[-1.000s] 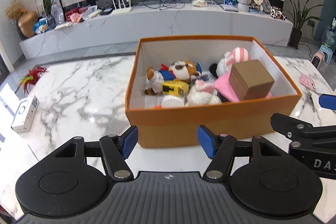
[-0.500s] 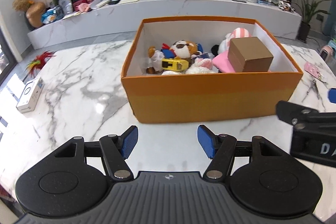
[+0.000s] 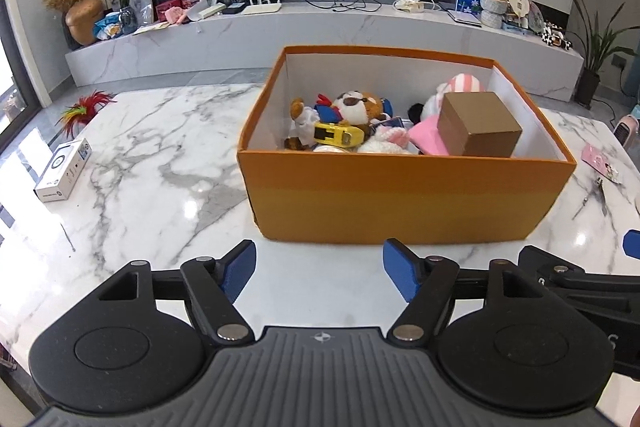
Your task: Organize objects
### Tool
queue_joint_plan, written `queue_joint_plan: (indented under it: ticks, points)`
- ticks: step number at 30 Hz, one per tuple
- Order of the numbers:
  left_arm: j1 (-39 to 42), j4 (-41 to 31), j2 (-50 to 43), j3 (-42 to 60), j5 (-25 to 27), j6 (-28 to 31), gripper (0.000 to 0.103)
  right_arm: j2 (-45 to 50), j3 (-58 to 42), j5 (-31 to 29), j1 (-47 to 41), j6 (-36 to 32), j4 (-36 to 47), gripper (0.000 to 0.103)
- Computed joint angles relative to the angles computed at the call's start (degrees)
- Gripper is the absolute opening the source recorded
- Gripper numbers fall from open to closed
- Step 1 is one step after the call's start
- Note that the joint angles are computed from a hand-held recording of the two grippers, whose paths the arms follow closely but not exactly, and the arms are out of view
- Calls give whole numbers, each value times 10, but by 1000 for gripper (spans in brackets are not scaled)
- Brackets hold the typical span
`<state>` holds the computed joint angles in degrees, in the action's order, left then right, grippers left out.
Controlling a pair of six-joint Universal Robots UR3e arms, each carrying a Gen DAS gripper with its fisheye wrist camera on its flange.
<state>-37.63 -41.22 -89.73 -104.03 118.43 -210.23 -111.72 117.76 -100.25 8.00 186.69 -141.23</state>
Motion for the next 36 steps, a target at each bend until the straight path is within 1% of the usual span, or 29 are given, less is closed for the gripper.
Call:
queue_joint_plan:
  ticks: [2, 6, 9, 21, 36]
  points:
    - [3, 3, -2, 0, 1, 0, 88, 8, -4, -3, 2, 7, -1, 101]
    - [18, 8, 6, -6, -22, -2, 88, 23, -10, -12, 7, 19, -5, 101]
    - [22, 14, 11, -12, -29, -6, 88, 29, -14, -13, 7, 25, -6, 101]
    - [-4, -34, -18, 22, 54, -4, 88, 41, -22, -22, 19, 27, -11, 102]
    - [4, -33, -14, 15, 41, 6, 88, 44, -24, -29, 24, 22, -10, 102]
